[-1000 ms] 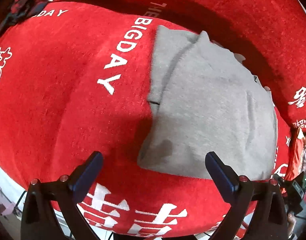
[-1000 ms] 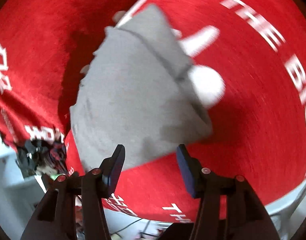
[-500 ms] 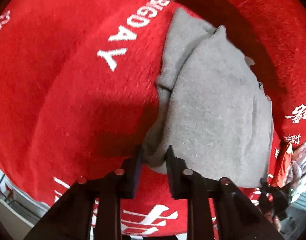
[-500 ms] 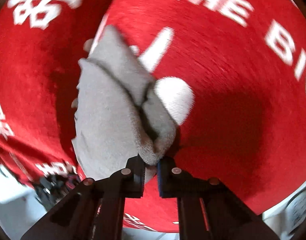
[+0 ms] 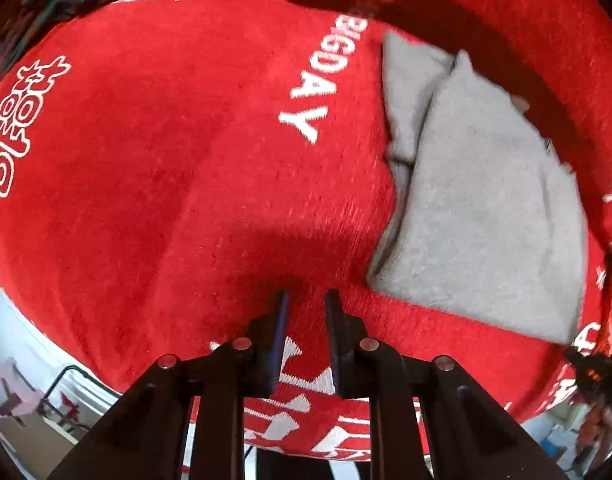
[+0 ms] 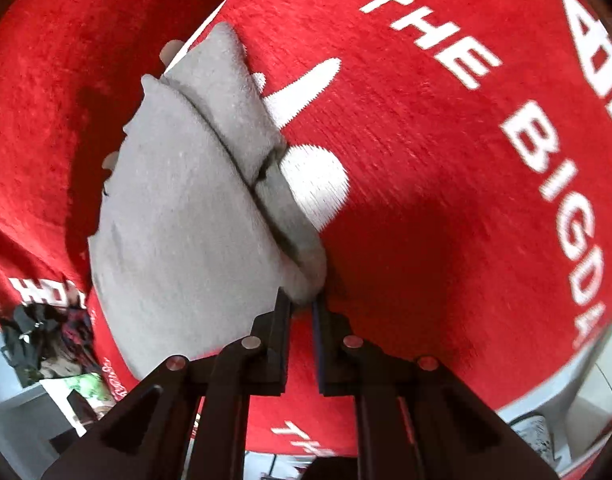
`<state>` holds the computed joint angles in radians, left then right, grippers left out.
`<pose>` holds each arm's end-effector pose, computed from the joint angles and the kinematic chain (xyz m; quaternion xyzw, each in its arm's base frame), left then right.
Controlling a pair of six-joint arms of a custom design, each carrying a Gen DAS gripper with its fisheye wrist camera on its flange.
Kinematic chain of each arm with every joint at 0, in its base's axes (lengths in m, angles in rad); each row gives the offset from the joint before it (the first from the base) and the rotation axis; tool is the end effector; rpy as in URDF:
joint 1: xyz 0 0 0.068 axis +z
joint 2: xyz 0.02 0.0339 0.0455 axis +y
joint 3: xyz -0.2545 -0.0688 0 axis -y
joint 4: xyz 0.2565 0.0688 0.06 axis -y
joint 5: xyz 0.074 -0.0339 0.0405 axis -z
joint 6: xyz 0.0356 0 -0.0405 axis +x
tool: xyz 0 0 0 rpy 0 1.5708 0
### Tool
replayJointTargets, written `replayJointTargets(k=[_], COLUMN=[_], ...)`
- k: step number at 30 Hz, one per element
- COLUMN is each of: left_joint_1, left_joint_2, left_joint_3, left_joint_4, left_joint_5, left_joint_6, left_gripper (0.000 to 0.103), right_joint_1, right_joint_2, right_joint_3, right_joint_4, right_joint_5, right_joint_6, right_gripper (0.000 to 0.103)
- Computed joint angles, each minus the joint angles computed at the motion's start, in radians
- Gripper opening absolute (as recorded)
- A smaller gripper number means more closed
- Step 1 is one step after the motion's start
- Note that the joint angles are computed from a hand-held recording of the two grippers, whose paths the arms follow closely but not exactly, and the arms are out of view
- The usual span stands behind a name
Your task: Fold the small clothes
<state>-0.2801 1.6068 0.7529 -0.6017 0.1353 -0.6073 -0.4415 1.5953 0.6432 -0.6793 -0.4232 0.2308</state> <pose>0.2442 -0.0752 0.1053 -0.1584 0.9834 -0.0856 0.0229 0.2028 -0.0797 0.0875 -0.3284 -0.9205 -0.2119 0.0074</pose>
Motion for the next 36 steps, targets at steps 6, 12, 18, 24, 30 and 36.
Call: replayJointTargets(k=[6,12,18,24,30,36], left_joint_1=[-0.049,-0.128,-0.084,-0.082,-0.057,-0.024], left_joint_2=[0.031,0.23,0.265,0.278,0.549,0.693], left_joint_3=[0.104,0.213,0.206,0.351,0.658,0.793], left_joint_4=[0.039,0.088,0.086,0.079,0.061,0.01], left_joint_5=[0.03,-0.003,0.017,-0.005,-0.01,-0.042], left_joint_6=[0.054,0.056,0.042,0.087,0.119,0.113], left_gripper=[0.019,0.019,0.02,0.02,0.02,0.02], right_joint_1=[0.216,0.47,0.502,0.482,0.507,0.449], right_joint_2=[-0.141,-0.008,0.125,0.131,0.143,0.101], right_joint_3=[-0.007,0.07,0.089,0.1,0.134,0.147], right_joint_4=[-0.035,0.097,0.14,0.121,0.089,0.02], right_joint_5=[0.014,0.036,0.085,0.077,0.09,0.026], right_joint_6=[0.019,0.101,0.083,0.035,0.018,-0.031], right_gripper=[0.01,0.01,0.006,0.006,0.006,0.007])
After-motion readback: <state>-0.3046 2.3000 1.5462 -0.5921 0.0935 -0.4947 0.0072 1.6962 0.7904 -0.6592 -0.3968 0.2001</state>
